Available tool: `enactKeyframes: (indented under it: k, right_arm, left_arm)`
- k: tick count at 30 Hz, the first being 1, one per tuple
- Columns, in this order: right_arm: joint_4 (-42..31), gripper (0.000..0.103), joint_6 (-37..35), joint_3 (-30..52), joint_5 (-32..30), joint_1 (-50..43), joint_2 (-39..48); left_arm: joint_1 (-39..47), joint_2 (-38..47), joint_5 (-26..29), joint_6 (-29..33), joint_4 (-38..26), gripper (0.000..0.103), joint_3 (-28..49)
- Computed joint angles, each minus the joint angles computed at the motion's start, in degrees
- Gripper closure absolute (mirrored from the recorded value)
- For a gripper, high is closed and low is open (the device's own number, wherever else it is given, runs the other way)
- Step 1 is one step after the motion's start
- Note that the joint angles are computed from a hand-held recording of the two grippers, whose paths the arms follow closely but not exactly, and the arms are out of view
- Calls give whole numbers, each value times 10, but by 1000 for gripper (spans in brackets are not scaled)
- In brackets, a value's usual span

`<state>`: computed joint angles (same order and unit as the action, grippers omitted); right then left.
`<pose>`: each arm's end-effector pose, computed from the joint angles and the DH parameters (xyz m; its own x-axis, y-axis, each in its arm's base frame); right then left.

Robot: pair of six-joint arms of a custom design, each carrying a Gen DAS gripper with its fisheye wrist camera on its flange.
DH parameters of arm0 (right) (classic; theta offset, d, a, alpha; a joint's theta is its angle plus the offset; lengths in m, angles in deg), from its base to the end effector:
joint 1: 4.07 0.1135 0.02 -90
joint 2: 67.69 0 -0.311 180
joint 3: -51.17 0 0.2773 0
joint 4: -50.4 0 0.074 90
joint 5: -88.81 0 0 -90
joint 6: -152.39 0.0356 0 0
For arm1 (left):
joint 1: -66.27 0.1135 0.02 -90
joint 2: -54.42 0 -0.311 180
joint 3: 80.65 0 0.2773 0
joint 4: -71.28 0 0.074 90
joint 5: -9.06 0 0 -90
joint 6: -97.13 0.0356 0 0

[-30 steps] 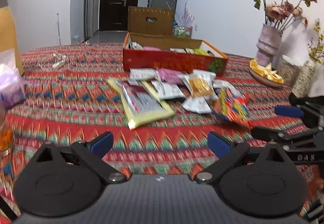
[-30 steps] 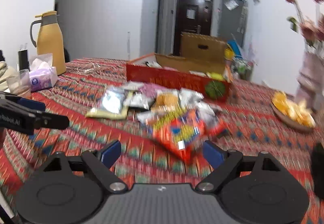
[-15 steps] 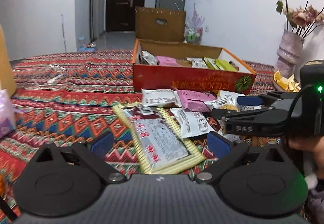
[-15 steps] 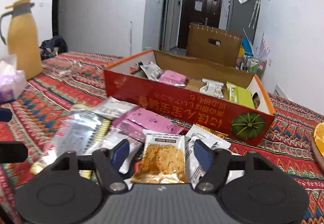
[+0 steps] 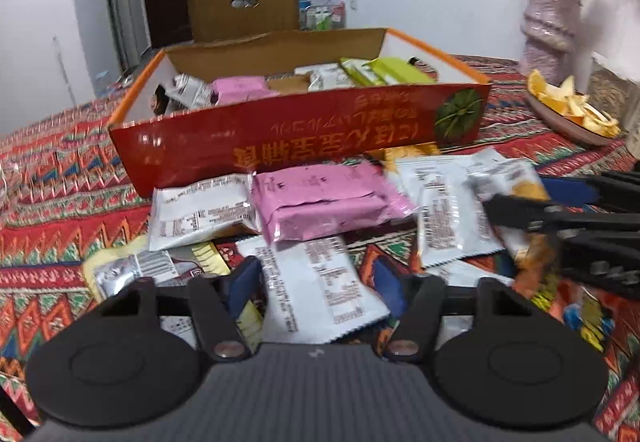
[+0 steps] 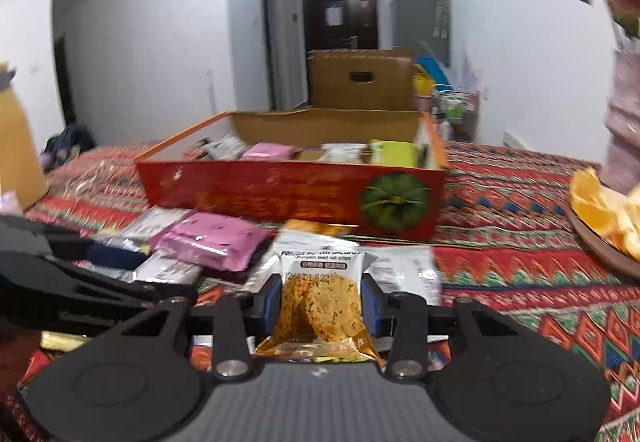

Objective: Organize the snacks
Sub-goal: 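Grasp a white printed packet with the left tool while the right tool grasps a pumpkin oat crisp packet, then lift both held packets and carry them over the open cardboard box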

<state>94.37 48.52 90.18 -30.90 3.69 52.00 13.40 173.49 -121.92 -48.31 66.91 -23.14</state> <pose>0.2979 0.0584 0.0473 -0.4525 -0.2718 -0.8493 -0.6380 0.7641 0.0954 0.2264 -0.2604 0.0494 -0.6754 -0.1380 -0.7245 -0.2040 0.9790 0.0038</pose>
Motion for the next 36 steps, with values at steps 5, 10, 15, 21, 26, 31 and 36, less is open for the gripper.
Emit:
enactKeyframes:
  k: [5,10,15,21,26,31,36]
  right_arm:
    - [-3,63,-3,4,-13,-10,-2]
    - [1,63,-8,2,-1,5,4]
    - [34,63,-7,-32,3,6,-19]
    - [80,63,-51,-136,-57,-29,-68]
    - [25,64,-102,-219,-137,-123,-150]
    - [-106,64,-172,-259,-203,-210,-282]
    - [-259,64,-218,-257,-262,-271,-409]
  left_arm:
    - [5,-3,-6,-2,49,59,-27]
    - [4,-26,4,-18,41,61,-41]
    - [-70,-89,-44,-84,-4,61,-74]
    - [-217,-136,-121,-321,-203,61,-64]
    - [-329,-120,-150,-542,-406,61,-5]
    - [-377,-90,-155,-614,-502,61,49]
    - [-401,-77,-172,-649,-556,61,83]
